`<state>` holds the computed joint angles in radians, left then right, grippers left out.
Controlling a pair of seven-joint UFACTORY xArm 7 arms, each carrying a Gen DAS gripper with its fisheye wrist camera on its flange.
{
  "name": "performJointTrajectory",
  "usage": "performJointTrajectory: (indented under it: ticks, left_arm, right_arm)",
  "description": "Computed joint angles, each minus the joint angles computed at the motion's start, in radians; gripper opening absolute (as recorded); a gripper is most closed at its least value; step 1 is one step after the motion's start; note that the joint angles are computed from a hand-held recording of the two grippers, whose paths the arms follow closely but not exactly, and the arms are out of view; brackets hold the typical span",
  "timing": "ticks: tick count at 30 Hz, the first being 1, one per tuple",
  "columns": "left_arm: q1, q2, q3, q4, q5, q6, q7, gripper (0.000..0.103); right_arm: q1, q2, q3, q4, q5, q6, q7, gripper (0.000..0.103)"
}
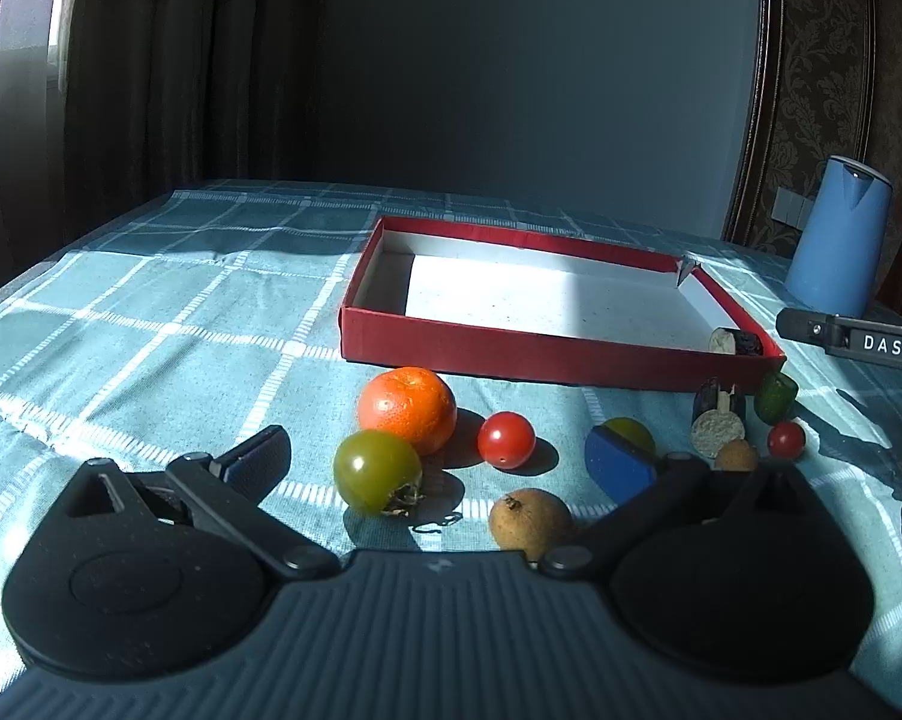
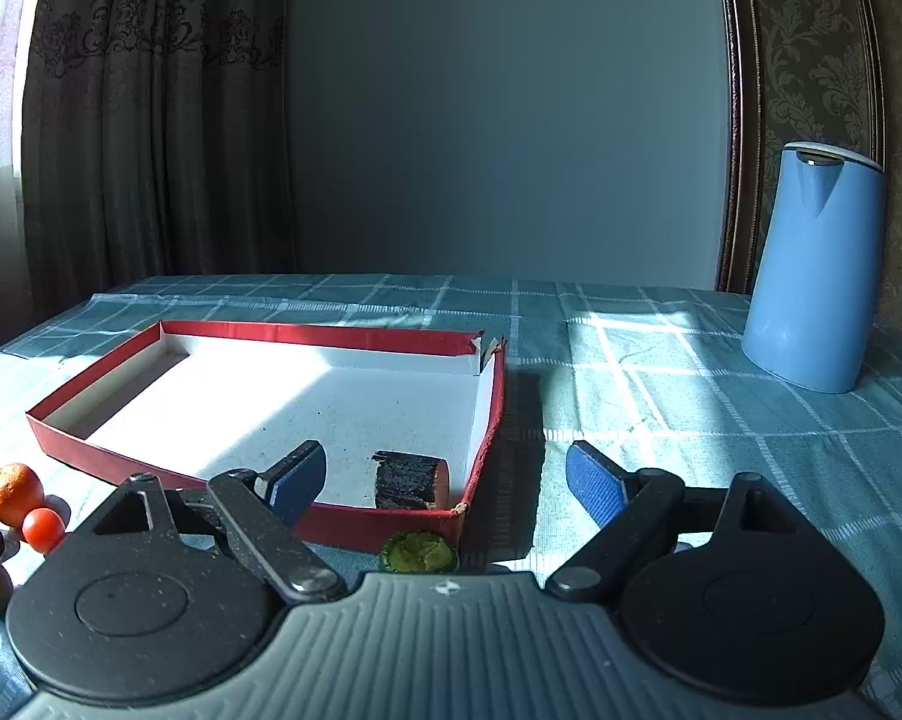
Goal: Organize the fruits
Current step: 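Carry the eggplant chunk into the red box and open the right gripper, then move the left gripper toward the tangerine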
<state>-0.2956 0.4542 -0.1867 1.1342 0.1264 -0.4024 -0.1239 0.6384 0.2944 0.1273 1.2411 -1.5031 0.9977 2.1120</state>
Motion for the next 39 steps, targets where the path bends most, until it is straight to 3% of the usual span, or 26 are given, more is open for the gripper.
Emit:
performJointTrajectory:
  ticks: [3,7,10,12,14,17,19,21,23,25,29,33,36,38,39]
  left_arm:
    - [0.073,-0.018,-0.045,-0.061,0.09,-0.074,-0.028,0.103]
    - [0.006,-0.033,0.024,-0.118,0.057,-0.19,0.056,0.103]
    - [-0.005,-0.034,0.038,-0.121,0.052,-0.236,0.098,0.103]
    - [-0.033,-0.042,0.056,-0.095,-0.014,-0.197,0.129,0.103]
    - [-0.036,-0.045,0.056,-0.037,-0.053,-0.084,0.126,0.103]
    - [0.089,-0.011,-0.061,0.107,0.027,0.167,0.027,0.103]
    - [0.153,0.03,-0.141,0.203,0.029,0.315,0.041,0.103]
    - [0.126,0.059,-0.123,0.282,0.008,0.429,0.061,0.103]
    - [0.118,0.082,-0.125,0.33,-0.015,0.487,0.096,0.103]
    - [0.05,0.09,-0.051,0.369,-0.016,0.535,0.075,0.103]
    - [-0.015,0.115,0.009,0.433,-0.048,0.602,0.084,0.102]
    - [-0.053,0.149,0.039,0.504,-0.074,0.689,0.096,0.086]
    - [-0.081,0.157,0.071,0.508,-0.073,0.672,0.078,0.085]
    - [-0.08,0.159,0.07,0.501,-0.079,0.652,0.076,0.077]
    - [-0.065,0.158,0.052,0.492,-0.089,0.641,0.092,0.068]
  right_arm:
    - [0.007,-0.049,0.011,-0.075,-0.016,0.015,0.098,0.088]
    - [0.005,-0.088,0.038,-0.144,-0.03,0.049,0.18,0.088]
    - [-0.001,-0.106,0.054,-0.174,-0.043,0.063,0.228,0.088]
    - [-0.01,-0.108,0.06,-0.179,-0.047,0.056,0.242,0.088]
    - [-0.016,-0.105,0.063,-0.177,-0.046,0.05,0.239,0.088]
    - [-0.022,-0.103,0.064,-0.176,-0.043,0.041,0.236,0.09]
    - [-0.023,-0.104,0.065,-0.179,-0.042,0.04,0.241,0.095]
    - [-0.024,-0.106,0.066,-0.182,-0.043,0.038,0.25,0.095]
    - [-0.024,-0.107,0.066,-0.184,-0.042,0.04,0.258,0.095]
    - [-0.025,-0.11,0.067,-0.19,-0.047,0.039,0.272,0.095]
    - [-0.032,-0.115,0.068,-0.196,-0.05,0.027,0.283,0.095]
    - [-0.036,-0.118,0.068,-0.2,-0.05,0.02,0.299,0.095]
    - [-0.04,-0.12,0.068,-0.204,-0.049,0.014,0.308,0.095]
    - [-0.043,-0.12,0.068,-0.203,-0.046,0.006,0.308,0.097]
    - [-0.045,-0.121,0.068,-0.204,-0.043,0.001,0.307,0.098]
